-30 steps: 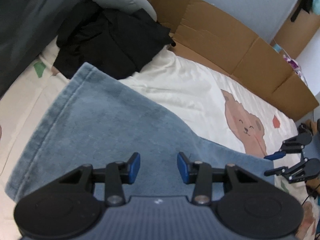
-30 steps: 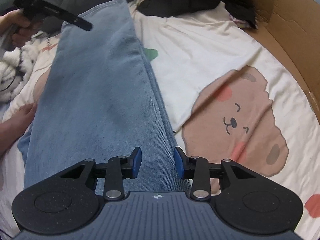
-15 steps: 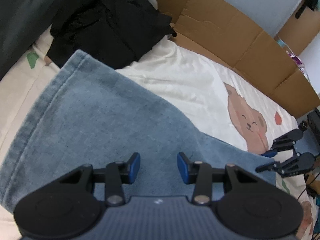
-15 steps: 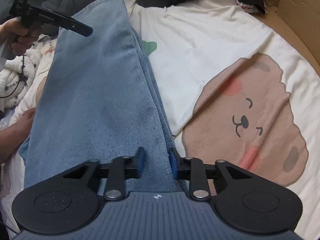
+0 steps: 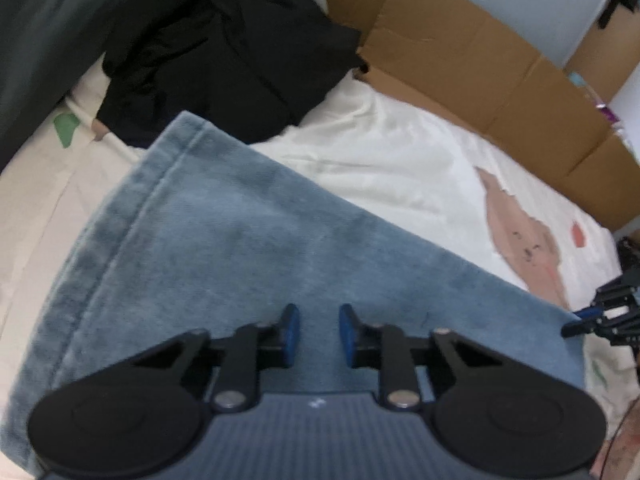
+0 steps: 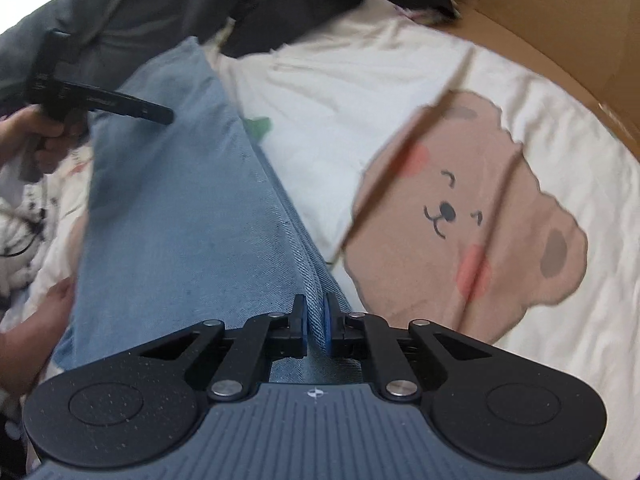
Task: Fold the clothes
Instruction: 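Move both open grippers over the spread jeans leg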
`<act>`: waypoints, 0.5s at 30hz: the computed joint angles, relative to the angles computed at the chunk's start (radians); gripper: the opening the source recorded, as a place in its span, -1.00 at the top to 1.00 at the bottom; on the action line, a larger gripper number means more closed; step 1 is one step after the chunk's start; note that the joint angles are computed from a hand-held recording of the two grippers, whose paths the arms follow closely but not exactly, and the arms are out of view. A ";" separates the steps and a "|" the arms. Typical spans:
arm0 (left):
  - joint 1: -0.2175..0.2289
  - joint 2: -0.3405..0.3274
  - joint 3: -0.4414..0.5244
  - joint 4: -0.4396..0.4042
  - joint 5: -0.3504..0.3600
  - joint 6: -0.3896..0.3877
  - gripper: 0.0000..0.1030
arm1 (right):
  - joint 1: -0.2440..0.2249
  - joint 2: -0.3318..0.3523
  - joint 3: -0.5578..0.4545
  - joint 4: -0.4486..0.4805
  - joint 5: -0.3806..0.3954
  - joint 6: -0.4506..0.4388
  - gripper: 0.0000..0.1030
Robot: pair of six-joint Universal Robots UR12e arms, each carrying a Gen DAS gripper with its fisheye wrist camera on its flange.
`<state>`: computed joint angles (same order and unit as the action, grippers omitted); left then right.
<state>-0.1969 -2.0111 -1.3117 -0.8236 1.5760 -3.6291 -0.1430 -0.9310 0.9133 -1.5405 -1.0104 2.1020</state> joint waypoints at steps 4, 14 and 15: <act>-0.013 0.000 0.010 -0.005 0.010 0.021 0.48 | 0.003 -0.027 0.049 -0.104 -0.018 0.066 0.66; -0.030 -0.035 0.047 0.029 -0.138 0.122 0.42 | -0.044 -0.115 0.183 -0.317 0.022 0.291 0.51; -0.033 -0.042 0.057 0.024 -0.141 0.136 0.42 | -0.047 -0.123 0.197 -0.325 0.015 0.299 0.51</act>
<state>-0.2303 -2.0534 -1.2546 -0.7994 1.4346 -3.4935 -0.1900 -1.0544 1.1101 -1.8656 -0.9957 2.4007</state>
